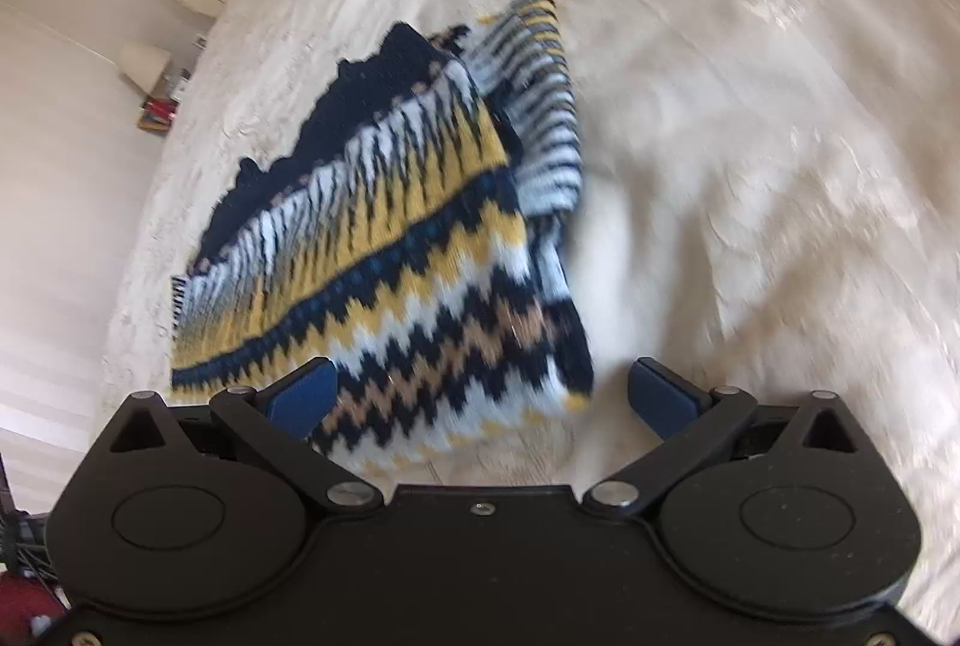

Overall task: Fold small clothes
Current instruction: 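Press and smooth the folded sweater with both tools, then grasp one side of the folded sweater with the right tool and fold it over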

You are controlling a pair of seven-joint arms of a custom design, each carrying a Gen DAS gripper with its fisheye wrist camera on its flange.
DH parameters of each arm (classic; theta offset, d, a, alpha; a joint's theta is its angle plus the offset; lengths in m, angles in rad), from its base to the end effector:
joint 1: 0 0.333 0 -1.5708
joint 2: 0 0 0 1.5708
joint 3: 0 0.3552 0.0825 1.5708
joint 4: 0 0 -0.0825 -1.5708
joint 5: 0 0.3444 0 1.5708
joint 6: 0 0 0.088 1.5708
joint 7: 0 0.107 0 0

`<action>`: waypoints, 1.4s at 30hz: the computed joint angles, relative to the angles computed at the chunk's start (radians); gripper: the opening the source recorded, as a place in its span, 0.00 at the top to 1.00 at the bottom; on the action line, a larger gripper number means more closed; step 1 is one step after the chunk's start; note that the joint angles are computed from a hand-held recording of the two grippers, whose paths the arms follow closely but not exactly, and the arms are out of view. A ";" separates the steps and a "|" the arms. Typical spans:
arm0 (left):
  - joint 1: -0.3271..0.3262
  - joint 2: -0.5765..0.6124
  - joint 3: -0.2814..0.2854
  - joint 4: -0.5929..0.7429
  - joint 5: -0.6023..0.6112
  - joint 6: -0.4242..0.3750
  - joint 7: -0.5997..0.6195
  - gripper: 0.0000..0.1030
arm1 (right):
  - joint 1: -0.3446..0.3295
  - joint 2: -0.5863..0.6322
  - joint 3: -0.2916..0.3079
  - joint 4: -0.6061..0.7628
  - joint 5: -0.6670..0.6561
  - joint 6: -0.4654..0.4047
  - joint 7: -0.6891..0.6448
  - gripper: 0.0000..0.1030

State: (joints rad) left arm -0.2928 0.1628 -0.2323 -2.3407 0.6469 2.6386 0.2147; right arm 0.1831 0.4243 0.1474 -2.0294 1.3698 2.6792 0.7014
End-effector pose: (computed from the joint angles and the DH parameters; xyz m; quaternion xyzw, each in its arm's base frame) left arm 0.4327 -0.2661 0.3481 -0.7895 0.5897 -0.0938 0.1419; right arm 0.5738 0.1581 0.3093 -0.6431 0.6675 0.1162 0.3569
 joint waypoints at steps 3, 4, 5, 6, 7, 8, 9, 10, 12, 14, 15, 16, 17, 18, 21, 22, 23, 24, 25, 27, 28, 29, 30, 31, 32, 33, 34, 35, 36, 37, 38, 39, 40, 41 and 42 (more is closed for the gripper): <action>-0.002 0.015 -0.001 0.033 -0.005 -0.022 0.009 0.00 | -0.011 0.043 -0.004 0.065 -0.027 -0.027 0.007 0.00; -0.003 0.021 -0.001 0.045 -0.007 -0.029 0.012 0.00 | -0.014 0.061 -0.004 0.090 -0.041 -0.036 0.014 0.00; -0.004 0.026 -0.001 0.057 -0.009 -0.036 0.015 0.00 | -0.018 0.077 -0.003 0.113 -0.055 -0.045 0.021 0.00; -0.005 0.032 -0.001 0.070 -0.011 -0.045 0.018 0.00 | -0.022 0.093 -0.002 0.137 -0.073 -0.057 0.031 0.00; -0.005 0.039 0.000 0.084 -0.011 -0.052 0.022 0.00 | -0.026 0.113 -0.001 0.164 -0.095 -0.070 0.046 0.00; -0.005 0.047 0.002 0.097 -0.010 -0.058 0.026 0.00 | -0.030 0.131 0.001 0.190 -0.115 -0.083 0.059 0.00; -0.005 0.056 0.003 0.112 -0.011 -0.065 0.030 0.00 | -0.035 0.147 0.004 0.213 -0.132 -0.094 0.071 0.00; -0.003 0.066 0.005 0.128 -0.015 -0.071 0.038 0.00 | -0.040 0.163 0.007 0.236 -0.147 -0.106 0.083 0.00; 0.000 0.087 0.009 0.159 -0.017 -0.078 0.048 0.00 | -0.054 0.189 0.018 0.273 -0.164 -0.130 0.098 0.00; 0.000 0.112 0.015 0.197 -0.016 -0.095 0.062 0.00 | -0.064 0.213 0.026 0.307 -0.180 -0.153 0.120 0.00; 0.001 0.126 0.017 0.218 -0.015 -0.103 0.071 0.00 | -0.069 0.223 0.030 0.320 -0.186 -0.164 0.127 0.00; 0.001 0.142 0.020 0.241 -0.013 -0.114 0.081 0.00 | -0.074 0.231 0.034 0.331 -0.191 -0.174 0.132 0.00; 0.001 0.158 0.024 0.264 -0.010 -0.124 0.091 0.00 | -0.078 0.240 0.036 0.341 -0.197 -0.182 0.138 0.00; 0.000 0.175 0.027 0.290 -0.007 -0.136 0.102 0.00 | -0.080 0.246 0.038 0.348 -0.202 -0.189 0.145 0.00; -0.002 0.228 0.037 0.364 -0.001 -0.167 0.136 0.00 | -0.091 0.259 0.044 0.366 -0.211 -0.212 0.164 0.00; -0.002 0.246 0.039 0.389 -0.003 -0.175 0.148 0.00 | -0.097 0.261 0.047 0.368 -0.211 -0.222 0.164 0.00; -0.002 0.265 0.042 0.413 -0.004 -0.182 0.159 0.00 | -0.104 0.262 0.049 0.370 -0.210 -0.233 0.161 0.00; -0.003 0.283 0.045 0.437 -0.004 -0.189 0.171 0.00 | -0.111 0.264 0.052 0.371 -0.208 -0.245 0.156 0.00; -0.004 0.301 0.047 0.459 -0.004 -0.197 0.183 0.00 | -0.118 0.267 0.053 0.375 -0.207 -0.259 0.153 0.00; -0.007 0.340 0.051 0.509 -0.009 -0.219 0.213 0.00 | -0.130 0.273 0.053 0.383 -0.207 -0.288 0.148 0.00; -0.008 0.357 0.053 0.531 -0.013 -0.230 0.228 0.00 | -0.133 0.275 0.052 0.386 -0.206 -0.299 0.148 0.00; -0.009 0.374 0.055 0.551 -0.016 -0.239 0.241 0.00 | -0.135 0.278 0.051 0.390 -0.206 -0.308 0.148 0.00; -0.009 0.389 0.056 0.570 -0.021 -0.246 0.254 0.00 | -0.137 0.280 0.050 0.393 -0.206 -0.315 0.148 0.00; -0.009 0.405 0.057 0.588 -0.026 -0.254 0.268 0.00 | -0.140 0.280 0.049 0.393 -0.206 -0.321 0.145 0.00; -0.008 0.419 0.057 0.604 -0.034 -0.262 0.282 0.00 | -0.140 0.280 0.049 0.393 -0.204 -0.322 0.143 0.00; -0.007 0.433 0.057 0.621 -0.043 -0.270 0.297 0.00 | -0.140 0.279 0.048 0.391 -0.202 -0.323 0.140 0.00; -0.005 0.447 0.057 0.635 -0.050 -0.276 0.312 0.00 | -0.140 0.278 0.048 0.390 -0.199 -0.322 0.135 0.00; -0.004 0.456 0.058 0.644 -0.054 -0.276 0.323 0.00 | -0.140 0.277 0.049 0.387 -0.196 -0.320 0.128 0.00; -0.003 0.463 0.058 0.649 -0.059 -0.274 0.333 0.00 | -0.139 0.275 0.050 0.384 -0.190 -0.316 0.121 0.00; -0.001 0.466 0.059 0.648 -0.063 -0.267 0.338 0.00 | -0.141 0.273 0.051 0.378 -0.183 -0.313 0.111 0.00; 0.002 0.469 0.059 0.649 -0.068 -0.260 0.344 0.00 | -0.142 0.272 0.053 0.374 -0.173 -0.308 0.102 0.00; 0.005 0.471 0.059 0.648 -0.073 -0.251 0.349 0.00 | -0.143 0.271 0.055 0.370 -0.161 -0.304 0.093 0.00; 0.008 0.471 0.059 0.645 -0.076 -0.242 0.354 0.00 | -0.143 0.272 0.058 0.367 -0.148 -0.298 0.083 0.00; 0.011 0.471 0.059 0.639 -0.079 -0.230 0.358 0.00 | -0.144 0.272 0.061 0.365 -0.137 -0.296 0.074 0.00; 0.013 0.470 0.060 0.634 -0.081 -0.219 0.359 0.00 | -0.144 0.274 0.062 0.366 -0.128 -0.295 0.069 0.00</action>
State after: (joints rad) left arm -0.2797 0.6324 -0.1727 -1.7071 0.5656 2.4200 0.5741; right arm 0.0386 0.6983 0.2094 -1.6636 1.2421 2.3842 0.7705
